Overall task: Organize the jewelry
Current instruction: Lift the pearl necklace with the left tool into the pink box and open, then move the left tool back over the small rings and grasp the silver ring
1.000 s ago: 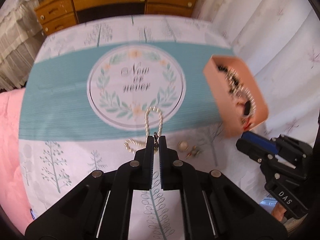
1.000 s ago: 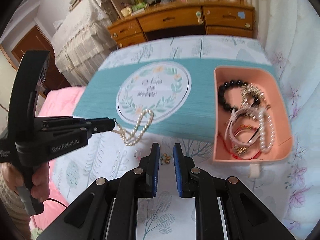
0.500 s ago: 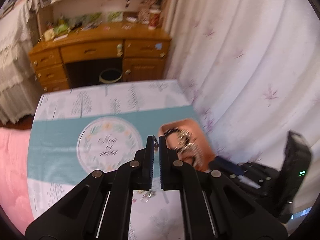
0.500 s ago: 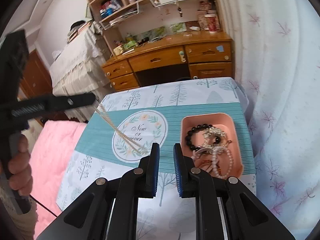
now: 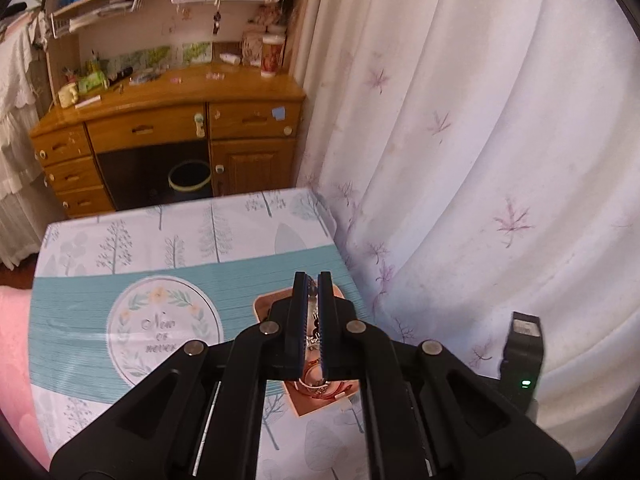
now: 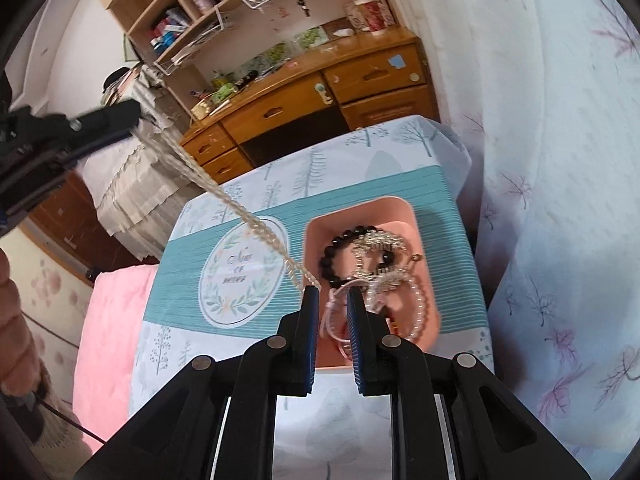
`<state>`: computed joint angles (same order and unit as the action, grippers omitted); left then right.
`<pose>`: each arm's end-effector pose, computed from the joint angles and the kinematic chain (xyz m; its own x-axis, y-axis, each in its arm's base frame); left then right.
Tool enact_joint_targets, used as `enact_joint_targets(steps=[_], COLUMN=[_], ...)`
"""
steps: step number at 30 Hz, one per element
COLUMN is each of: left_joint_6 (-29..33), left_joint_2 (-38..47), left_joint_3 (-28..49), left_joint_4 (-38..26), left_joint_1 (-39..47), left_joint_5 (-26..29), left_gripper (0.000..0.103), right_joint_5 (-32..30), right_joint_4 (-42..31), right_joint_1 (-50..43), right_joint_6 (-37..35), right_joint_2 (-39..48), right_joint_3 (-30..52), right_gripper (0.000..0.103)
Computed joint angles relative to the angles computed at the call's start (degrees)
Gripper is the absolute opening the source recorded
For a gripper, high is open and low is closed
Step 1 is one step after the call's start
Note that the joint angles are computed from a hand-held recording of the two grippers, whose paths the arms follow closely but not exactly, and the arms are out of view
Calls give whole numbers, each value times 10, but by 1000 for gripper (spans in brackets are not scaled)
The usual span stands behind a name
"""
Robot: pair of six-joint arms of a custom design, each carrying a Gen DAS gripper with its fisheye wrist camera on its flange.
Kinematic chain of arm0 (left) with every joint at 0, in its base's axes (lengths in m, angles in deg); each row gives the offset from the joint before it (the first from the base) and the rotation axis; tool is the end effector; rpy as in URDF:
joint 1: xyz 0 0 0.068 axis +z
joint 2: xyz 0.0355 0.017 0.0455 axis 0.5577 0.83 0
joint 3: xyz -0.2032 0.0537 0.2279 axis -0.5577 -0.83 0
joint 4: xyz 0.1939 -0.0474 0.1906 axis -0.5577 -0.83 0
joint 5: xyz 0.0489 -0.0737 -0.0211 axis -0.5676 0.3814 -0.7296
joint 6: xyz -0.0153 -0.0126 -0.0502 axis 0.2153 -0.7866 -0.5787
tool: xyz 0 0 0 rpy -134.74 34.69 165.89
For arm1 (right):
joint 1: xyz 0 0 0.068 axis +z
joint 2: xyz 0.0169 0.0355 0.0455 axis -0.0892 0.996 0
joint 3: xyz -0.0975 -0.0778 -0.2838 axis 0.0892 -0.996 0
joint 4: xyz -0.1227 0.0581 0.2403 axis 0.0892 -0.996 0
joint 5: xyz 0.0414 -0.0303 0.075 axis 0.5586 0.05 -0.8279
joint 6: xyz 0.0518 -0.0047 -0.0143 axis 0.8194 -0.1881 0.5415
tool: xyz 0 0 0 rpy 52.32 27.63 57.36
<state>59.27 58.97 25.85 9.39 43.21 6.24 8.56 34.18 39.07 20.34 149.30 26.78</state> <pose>0.4121 0.0452 0.3646 -0.6211 0.4091 -0.6685 0.6715 0.7176 -0.1847 0.2196 0.1935 0.2937 -0.6610 0.5320 -0.5292 0.3501 0.8424 0.4096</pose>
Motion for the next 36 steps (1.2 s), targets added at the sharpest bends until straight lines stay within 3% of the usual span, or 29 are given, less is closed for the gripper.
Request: enact_joint_targets(steps=[3, 11, 19, 22, 24, 26, 36], left_joint_6=[-34, -72, -6, 13, 31, 50, 126], left_joint_2=[5, 51, 98, 110, 113, 110, 116], left_joint_3=[-46, -86, -119, -132, -142, -149, -89], left_joint_4=[62, 133, 141, 142, 146, 150, 93], left_joint_1=[-26, -71, -101, -100, -90, -75, 18], left_joint_5=[-29, -80, -159, -190, -191, -186, -151], left_gripper=[3, 3, 3, 13, 32, 39, 40], right_joint_5=[-18, -80, -95, -99, -107, -111, -93], right_joint_4=[20, 69, 82, 73, 78, 79, 42], right_joint_1=[-18, -67, -78, -72, -70, -66, -12], right_joint_6=[-3, -5, -10, -8, -7, -10, -34], right_joint_2=[-9, -13, 12, 28, 36, 48, 116], right_joint_3=[-25, -75, -80, -68, -65, -57, 40], right_gripper=[14, 14, 14, 15, 15, 15, 15])
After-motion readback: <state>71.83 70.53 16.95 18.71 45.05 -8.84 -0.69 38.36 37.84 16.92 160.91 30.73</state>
